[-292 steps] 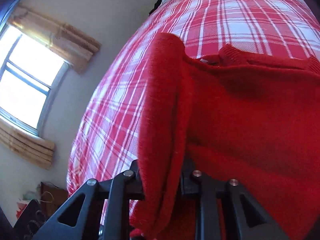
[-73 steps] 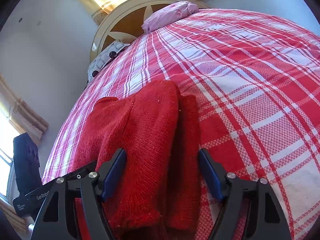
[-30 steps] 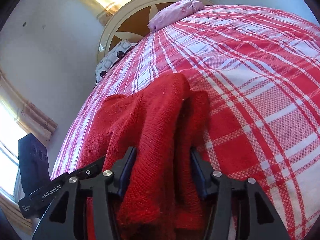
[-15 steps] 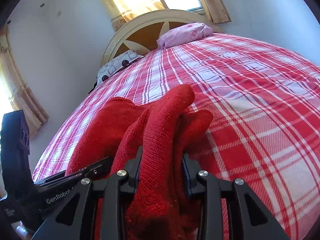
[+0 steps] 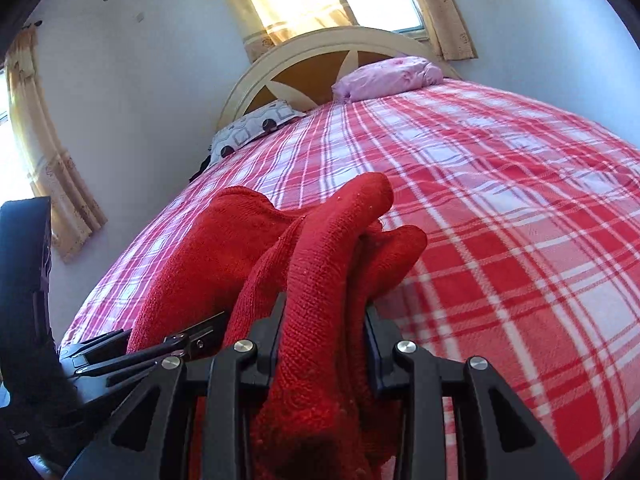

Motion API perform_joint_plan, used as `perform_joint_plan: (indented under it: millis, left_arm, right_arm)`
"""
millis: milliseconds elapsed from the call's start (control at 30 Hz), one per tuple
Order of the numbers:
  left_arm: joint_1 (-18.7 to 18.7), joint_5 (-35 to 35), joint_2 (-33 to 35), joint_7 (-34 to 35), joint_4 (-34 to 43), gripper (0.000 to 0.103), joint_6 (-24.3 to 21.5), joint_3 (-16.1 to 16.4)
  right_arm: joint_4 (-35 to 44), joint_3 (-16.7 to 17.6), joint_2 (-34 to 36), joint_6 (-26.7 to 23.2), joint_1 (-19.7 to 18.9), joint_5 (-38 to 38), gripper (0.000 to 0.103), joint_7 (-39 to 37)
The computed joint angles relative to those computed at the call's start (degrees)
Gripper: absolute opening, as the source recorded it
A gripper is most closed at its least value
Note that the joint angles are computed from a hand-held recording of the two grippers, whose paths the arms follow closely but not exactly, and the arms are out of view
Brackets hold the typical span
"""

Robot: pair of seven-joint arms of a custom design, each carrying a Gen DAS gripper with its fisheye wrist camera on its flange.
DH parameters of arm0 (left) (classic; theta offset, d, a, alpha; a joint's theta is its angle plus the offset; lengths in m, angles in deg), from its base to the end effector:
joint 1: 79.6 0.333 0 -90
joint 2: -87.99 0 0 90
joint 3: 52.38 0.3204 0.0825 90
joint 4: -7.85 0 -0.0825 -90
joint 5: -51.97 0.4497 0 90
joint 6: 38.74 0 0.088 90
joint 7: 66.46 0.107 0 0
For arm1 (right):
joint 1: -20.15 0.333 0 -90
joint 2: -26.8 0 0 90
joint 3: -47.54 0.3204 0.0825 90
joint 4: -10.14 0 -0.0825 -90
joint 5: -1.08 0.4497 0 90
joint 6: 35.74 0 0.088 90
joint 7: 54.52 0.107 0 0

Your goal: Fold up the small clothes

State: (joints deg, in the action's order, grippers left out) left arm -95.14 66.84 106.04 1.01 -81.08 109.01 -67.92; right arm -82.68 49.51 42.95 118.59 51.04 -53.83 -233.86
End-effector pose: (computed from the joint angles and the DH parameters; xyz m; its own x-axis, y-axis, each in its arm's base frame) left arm 0.6676 -0.3758 0.5435 -0.3029 -0.9481 0.0964 -0.7296 0.1656 -0.6635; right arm 0.6202 0.4293 0.5242 -0.0947 -0.9261 -0.3651 -0.5377 0.3562 -0.7642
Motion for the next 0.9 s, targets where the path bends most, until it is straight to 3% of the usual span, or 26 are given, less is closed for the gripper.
perform_joint_plan:
  millis: [567,900]
  left_arm:
    - [4.2,-0.5,-5.3,-2.7,-6.7,0.042,2.3,2.3]
    - [6.2,1.2,-6.1,-5.1,-7.5,0.042,2.3,3.8]
  right_arm:
    - [17.1,-0.2,12.5,1.7,3.7,10.4,0.034,-12.6]
    - [36.4,-0.3,25.8,-1.6,5.9,21.1,0.034,-25.5]
